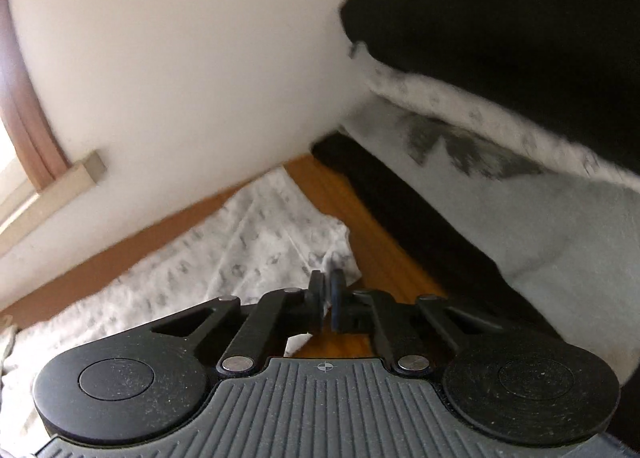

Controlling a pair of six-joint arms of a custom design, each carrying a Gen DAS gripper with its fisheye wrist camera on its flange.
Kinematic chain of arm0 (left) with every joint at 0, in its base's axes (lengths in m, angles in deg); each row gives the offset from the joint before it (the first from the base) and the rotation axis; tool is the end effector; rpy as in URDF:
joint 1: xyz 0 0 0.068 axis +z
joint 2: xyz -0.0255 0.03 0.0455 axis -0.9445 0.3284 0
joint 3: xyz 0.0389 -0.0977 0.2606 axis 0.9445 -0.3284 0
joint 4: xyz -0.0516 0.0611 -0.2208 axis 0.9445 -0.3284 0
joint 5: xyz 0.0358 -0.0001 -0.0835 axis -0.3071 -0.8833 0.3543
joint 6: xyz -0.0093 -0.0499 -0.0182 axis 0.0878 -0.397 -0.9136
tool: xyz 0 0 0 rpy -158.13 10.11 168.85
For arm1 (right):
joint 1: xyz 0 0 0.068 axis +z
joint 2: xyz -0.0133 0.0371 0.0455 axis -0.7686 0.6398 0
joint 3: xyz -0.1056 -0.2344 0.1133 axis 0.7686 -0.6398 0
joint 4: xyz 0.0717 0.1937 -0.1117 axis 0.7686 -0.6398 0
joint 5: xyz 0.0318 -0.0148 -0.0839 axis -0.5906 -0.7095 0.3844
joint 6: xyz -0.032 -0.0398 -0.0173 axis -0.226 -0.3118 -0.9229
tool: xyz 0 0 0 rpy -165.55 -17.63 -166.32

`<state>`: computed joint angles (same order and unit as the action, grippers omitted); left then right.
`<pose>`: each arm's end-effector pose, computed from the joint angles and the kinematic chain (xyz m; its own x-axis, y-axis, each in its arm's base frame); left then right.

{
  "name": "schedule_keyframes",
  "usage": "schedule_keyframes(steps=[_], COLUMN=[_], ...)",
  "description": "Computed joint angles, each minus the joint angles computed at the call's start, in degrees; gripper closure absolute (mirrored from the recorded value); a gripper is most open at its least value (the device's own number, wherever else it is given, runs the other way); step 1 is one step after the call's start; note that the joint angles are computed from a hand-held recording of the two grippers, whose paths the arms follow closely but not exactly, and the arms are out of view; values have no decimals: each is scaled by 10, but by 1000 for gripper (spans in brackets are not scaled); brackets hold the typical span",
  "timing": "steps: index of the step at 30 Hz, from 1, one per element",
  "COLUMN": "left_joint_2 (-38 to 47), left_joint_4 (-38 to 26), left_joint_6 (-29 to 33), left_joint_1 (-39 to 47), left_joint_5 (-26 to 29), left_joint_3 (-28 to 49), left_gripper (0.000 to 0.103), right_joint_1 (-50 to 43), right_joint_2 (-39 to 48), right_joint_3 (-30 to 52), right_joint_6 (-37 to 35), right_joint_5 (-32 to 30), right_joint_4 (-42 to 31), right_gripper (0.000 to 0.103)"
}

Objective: Fold clothes

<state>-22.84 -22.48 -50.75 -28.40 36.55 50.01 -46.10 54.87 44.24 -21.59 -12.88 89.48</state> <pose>0.1042 0.0590 0.2120 -0.6208 -0.0505 -0.7824 0.2344 0.9403 -0.2467 0.2304 0.0238 0.1751 -0.5927 0.1783 -0.7854 -0.1038 0.9501 0.2940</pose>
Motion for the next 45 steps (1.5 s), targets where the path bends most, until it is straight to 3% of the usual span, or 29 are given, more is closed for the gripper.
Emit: schedule_keyframes(steps=[4, 9, 17, 22, 29, 33, 39, 42, 44, 45], left_joint_2=[3, 10, 53, 92, 90, 94, 93, 75, 65, 62], left_joint_4=[2, 2, -30, -59, -56, -62, -64, -95, -169, -209], left_joint_6=[-3, -3, 34, 60, 45, 52, 55, 70, 138, 180], left_joint_1=[0, 6, 72, 121, 124, 132, 140, 138, 148, 151], left_joint_5=[2, 10, 65, 103, 108, 111, 115, 120, 134, 134], left_joint_3=[0, 1, 13, 23, 25, 26, 26, 43, 62, 70], left_gripper=[0, 0, 0, 0, 0, 0, 0, 9, 24, 25], right_joint_1=[89, 319, 653, 668, 696, 729, 738, 733, 734, 732], right_joint_2=[-53, -81, 2, 53, 82, 100, 87, 82, 82, 81], right_joint_3=[19, 90, 145, 104, 110, 117, 92, 80, 73, 68], right_joint_6=[19, 31, -17, 16, 4, -8, -21, -32, -44, -46], right_joint_5=[37, 135, 222, 210, 203, 244, 264, 280, 298, 302], right_joint_4=[-6, -53, -47, -4, -21, -25, -14, -6, -2, 0], right_gripper=[99, 99, 99, 99, 95, 76, 71, 65, 65, 65])
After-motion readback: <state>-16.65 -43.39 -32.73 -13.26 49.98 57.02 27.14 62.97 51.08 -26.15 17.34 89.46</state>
